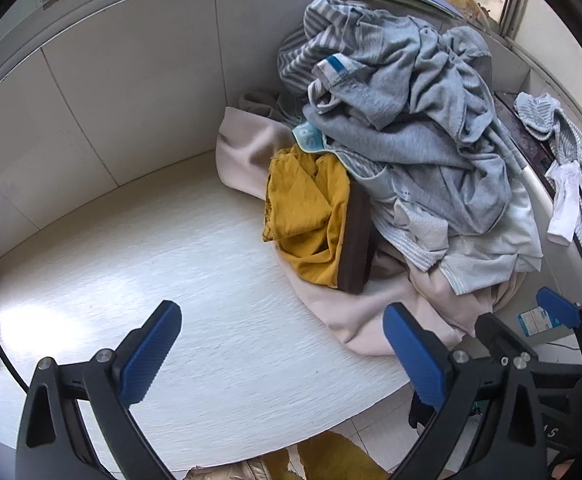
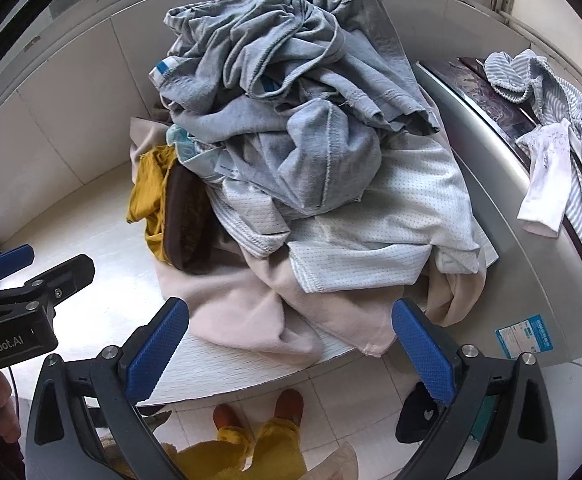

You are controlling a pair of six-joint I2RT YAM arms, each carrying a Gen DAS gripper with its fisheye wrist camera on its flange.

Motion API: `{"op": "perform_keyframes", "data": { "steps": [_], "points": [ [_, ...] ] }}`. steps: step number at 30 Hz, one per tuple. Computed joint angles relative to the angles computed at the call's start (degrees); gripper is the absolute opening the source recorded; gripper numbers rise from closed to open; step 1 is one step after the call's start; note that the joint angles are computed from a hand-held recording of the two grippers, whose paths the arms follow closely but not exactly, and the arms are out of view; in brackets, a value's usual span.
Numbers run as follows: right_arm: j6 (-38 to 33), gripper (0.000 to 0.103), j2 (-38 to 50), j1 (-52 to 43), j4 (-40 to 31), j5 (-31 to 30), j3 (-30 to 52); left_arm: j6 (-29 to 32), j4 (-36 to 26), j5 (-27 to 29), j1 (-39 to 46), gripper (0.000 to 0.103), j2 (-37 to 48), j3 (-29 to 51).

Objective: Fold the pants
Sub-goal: 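Reach both grippers into the grey garment on the heap and grasp it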

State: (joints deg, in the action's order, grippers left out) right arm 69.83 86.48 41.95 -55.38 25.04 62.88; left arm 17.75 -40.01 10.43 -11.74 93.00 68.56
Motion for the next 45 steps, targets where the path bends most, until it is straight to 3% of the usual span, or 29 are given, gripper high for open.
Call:
{"op": "perform_keyframes", "data": {
  "steps": [10, 13, 17, 23, 35, 40, 45],
  "points": [
    [-10.2, 0.103, -2.7, -5.6, -0.3, -1.5, -1.0, -2.6, -2.3, -2.0, -3.8, 0.103, 4.5, 5.3],
    [-15.6, 0.103, -4.5, -8.8, 1.0, -5.0, -1.6, -2.8, -5.3, -2.0, -4.9, 0.103, 7.1, 9.5],
    [-23.7, 0.103, -6.5, -15.2, 0.1, -10.0, 0.0, -2.8, -10.8, -1.7, -6.5, 0.103, 11.9, 18.2],
    [-35.8, 0.103, -5.1, -25.0, -3.3, -12.5, 6.9, -3.9, -13.8, -4.0, -9.5, 0.103, 16.8, 29.4],
    [-50.2, 0.102, 5.6, -38.2, -0.6, -15.3, 16.3, -10.2, -22.7, -4.1, -15.0, 0.103, 32.3, 56.3],
    [-53.9, 0.096, 9.1, -42.1, 1.4, -18.7, 17.4, -12.5, -26.2, -5.0, -17.8, 0.103, 39.8, 67.2],
    [-58.0, 0.082, 12.7, -44.4, 2.3, -23.1, 18.8, -12.4, -30.6, -9.0, -20.9, 0.103, 46.8, 76.5]
  ]
}}
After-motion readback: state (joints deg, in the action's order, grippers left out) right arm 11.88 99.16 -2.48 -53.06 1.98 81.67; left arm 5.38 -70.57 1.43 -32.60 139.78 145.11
